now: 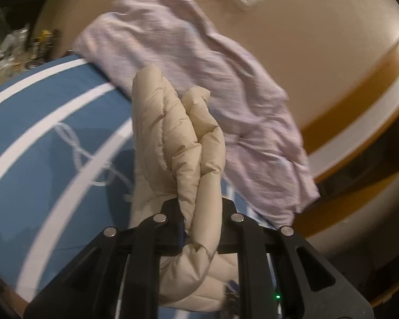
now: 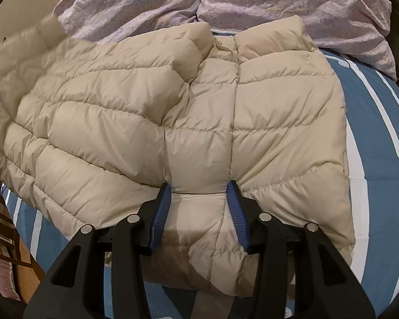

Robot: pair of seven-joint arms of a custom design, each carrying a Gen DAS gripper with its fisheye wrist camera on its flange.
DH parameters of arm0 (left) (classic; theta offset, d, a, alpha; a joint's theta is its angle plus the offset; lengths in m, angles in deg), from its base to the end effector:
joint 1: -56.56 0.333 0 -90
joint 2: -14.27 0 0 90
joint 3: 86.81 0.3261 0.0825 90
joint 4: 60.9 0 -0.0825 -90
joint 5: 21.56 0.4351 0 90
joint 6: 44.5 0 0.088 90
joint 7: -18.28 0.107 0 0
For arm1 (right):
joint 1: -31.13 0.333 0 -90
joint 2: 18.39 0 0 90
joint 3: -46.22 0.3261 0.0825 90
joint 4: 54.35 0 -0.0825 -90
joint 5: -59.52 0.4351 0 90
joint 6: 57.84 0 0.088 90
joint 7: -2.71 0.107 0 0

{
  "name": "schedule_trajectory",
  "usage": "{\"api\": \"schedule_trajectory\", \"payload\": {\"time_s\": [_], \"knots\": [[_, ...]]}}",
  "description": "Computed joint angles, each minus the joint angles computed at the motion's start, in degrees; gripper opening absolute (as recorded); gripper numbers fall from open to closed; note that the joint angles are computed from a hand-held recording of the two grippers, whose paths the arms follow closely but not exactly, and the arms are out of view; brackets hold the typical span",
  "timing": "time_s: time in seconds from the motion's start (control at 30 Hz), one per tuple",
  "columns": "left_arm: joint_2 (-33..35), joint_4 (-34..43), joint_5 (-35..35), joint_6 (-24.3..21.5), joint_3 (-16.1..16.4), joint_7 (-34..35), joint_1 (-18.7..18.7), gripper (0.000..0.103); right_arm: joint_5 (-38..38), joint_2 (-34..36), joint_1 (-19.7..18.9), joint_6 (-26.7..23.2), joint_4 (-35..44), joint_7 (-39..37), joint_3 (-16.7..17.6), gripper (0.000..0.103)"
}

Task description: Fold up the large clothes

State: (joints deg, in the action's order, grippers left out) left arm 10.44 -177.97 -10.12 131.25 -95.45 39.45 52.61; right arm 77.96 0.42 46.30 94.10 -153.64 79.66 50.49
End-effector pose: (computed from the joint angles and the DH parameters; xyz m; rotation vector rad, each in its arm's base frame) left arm 0.6089 -0.1547 0.5946 -2.3333 0.9662 -1.5054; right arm 0.7004 0.2322 0.4422 -2.0458 1.4824 -0.2620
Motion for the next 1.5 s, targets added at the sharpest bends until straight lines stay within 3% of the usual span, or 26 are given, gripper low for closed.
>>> {"api": "schedule_trajectory", "payload": {"time_s": [0.13,0.2,0.3,0.47,0.63,0.87,1.23,1.5], "knots": [[2.2,3.4,-11.0,2.0,0.4,12.1,-3.7,0.014,-0.1,0.0,0.2,0.1,0.0,0.7,-0.1,0.046],[3.6,5.8,-19.8,2.4,-0.4,21.4,-5.2,0.014,-0.3,0.1,0.3,0.0,0.2,1.2,-0.2,0.046],[6.2,10.0,-33.9,2.2,-3.9,36.0,-5.1,0.014,-0.8,0.2,0.4,-0.1,0.4,2.0,-0.4,0.046],[11.4,17.4,-43.1,-0.5,-9.6,47.9,-3.3,0.014,-1.3,0.7,0.6,-0.3,1.0,2.8,-0.4,0.046],[16.1,23.0,-43.3,-3.4,-12.8,50.1,-2.7,0.014,-0.9,0.9,0.3,0.0,1.3,2.6,-0.2,0.046],[23.2,31.2,-39.1,-8.8,-14.6,48.2,-3.2,0.014,0.9,1.3,-0.4,0.4,1.5,0.7,0.5,0.046],[30.1,39.1,-35.4,-16.0,-15.4,45.8,-4.5,0.015,6.0,1.6,-2.1,0.8,1.5,-4.4,1.7,0.046],[36.1,47.1,-31.7,-22.6,-14.0,43.1,-7.0,0.015,13.6,0.0,-4.6,0.2,-0.5,-10.0,3.0,0.046]]}}
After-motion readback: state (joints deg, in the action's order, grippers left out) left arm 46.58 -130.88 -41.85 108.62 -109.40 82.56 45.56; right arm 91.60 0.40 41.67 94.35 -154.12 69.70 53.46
